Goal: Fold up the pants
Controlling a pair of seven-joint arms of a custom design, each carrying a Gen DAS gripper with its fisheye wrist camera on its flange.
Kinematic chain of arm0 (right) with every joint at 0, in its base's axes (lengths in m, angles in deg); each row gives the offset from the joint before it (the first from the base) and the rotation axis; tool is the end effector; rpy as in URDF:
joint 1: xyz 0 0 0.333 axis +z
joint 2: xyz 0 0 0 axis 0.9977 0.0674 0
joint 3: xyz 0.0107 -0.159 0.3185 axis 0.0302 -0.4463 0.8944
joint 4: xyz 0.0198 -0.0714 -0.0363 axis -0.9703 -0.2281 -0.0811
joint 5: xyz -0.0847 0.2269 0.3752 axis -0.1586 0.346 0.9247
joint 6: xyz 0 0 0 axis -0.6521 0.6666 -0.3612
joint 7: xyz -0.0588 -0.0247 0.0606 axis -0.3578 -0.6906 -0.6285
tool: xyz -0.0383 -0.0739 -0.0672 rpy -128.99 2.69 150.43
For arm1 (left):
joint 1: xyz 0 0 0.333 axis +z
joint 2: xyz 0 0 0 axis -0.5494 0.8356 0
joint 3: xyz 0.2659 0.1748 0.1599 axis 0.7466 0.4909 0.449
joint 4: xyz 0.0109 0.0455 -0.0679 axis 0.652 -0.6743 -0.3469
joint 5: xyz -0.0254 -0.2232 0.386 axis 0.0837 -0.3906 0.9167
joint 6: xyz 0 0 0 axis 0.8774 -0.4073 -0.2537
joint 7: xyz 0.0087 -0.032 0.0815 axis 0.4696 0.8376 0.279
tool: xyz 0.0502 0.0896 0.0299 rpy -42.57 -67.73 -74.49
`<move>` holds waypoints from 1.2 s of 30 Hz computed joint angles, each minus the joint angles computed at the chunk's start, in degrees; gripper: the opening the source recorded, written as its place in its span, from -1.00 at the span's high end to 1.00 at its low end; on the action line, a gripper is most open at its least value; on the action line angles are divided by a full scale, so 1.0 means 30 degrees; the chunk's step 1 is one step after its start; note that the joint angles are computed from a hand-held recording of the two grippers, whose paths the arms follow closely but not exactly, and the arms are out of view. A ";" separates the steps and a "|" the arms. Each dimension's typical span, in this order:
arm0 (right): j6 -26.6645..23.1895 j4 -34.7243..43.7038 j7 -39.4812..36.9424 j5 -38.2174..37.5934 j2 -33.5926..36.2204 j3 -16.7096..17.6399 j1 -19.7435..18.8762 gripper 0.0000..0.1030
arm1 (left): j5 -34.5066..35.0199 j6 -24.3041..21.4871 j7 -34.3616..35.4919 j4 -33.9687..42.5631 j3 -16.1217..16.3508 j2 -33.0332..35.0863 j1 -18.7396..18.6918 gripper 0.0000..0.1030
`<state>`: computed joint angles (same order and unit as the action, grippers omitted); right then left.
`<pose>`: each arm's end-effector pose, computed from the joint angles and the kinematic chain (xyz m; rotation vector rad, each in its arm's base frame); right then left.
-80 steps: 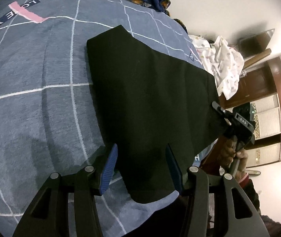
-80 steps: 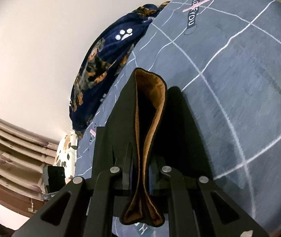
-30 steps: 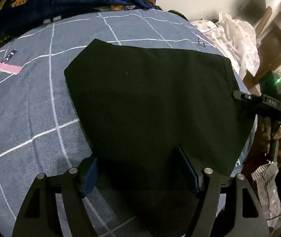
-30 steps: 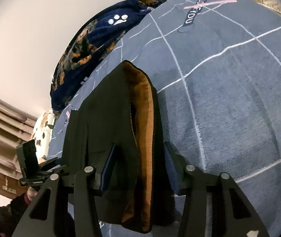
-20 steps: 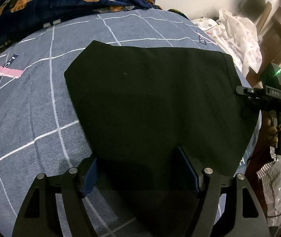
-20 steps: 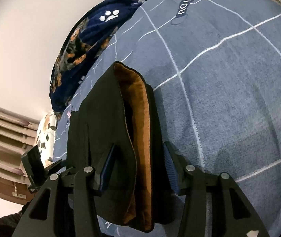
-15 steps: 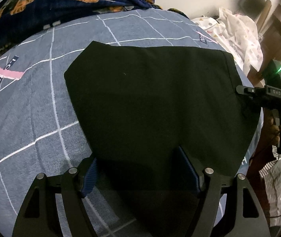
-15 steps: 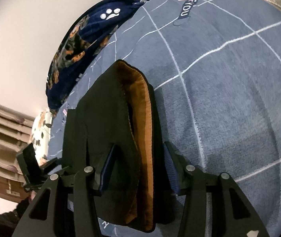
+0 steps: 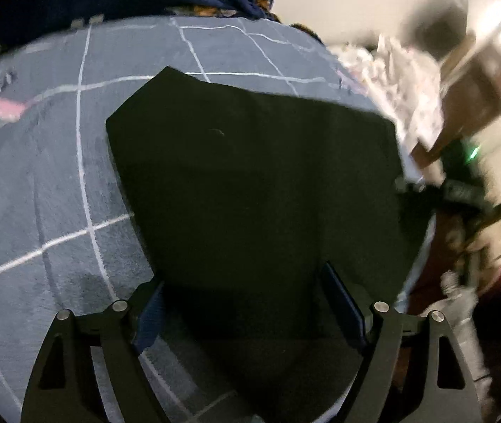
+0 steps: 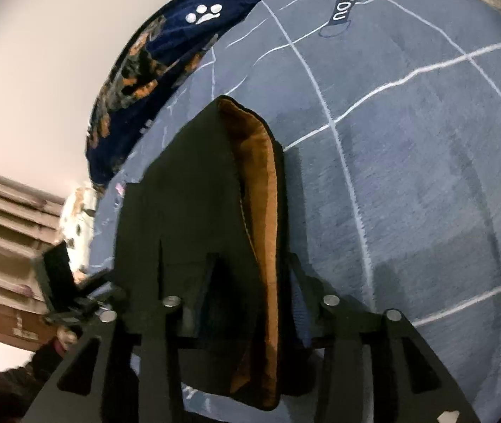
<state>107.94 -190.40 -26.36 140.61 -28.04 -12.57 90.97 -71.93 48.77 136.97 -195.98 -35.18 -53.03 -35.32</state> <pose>0.5038 0.0057 0.2982 -1.4148 1.9025 0.2333 0.6008 -0.1583 0.3369 1.5020 -2.3034 0.8687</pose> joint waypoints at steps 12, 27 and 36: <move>-0.0112 0.0355 -0.0700 0.0047 0.0285 0.0210 0.0140 0.35 | -0.3288 -0.2946 0.1457 0.1333 -0.0120 0.1370 0.1174 -0.50; -0.3198 0.0733 -0.1479 0.0967 0.0932 -0.0159 -0.0866 0.18 | -0.2485 -0.8185 0.0263 0.4451 -0.0574 0.4081 0.1998 -0.21; -0.1907 0.0490 -0.0814 0.1750 0.0611 0.0148 -0.0409 0.50 | -0.3367 -0.4023 0.0522 0.2333 -0.0670 0.2487 0.1218 0.67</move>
<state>102.22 -188.93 -28.80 145.86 -26.20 -12.13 89.74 -82.03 36.70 138.53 -188.98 -37.18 -45.57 -31.66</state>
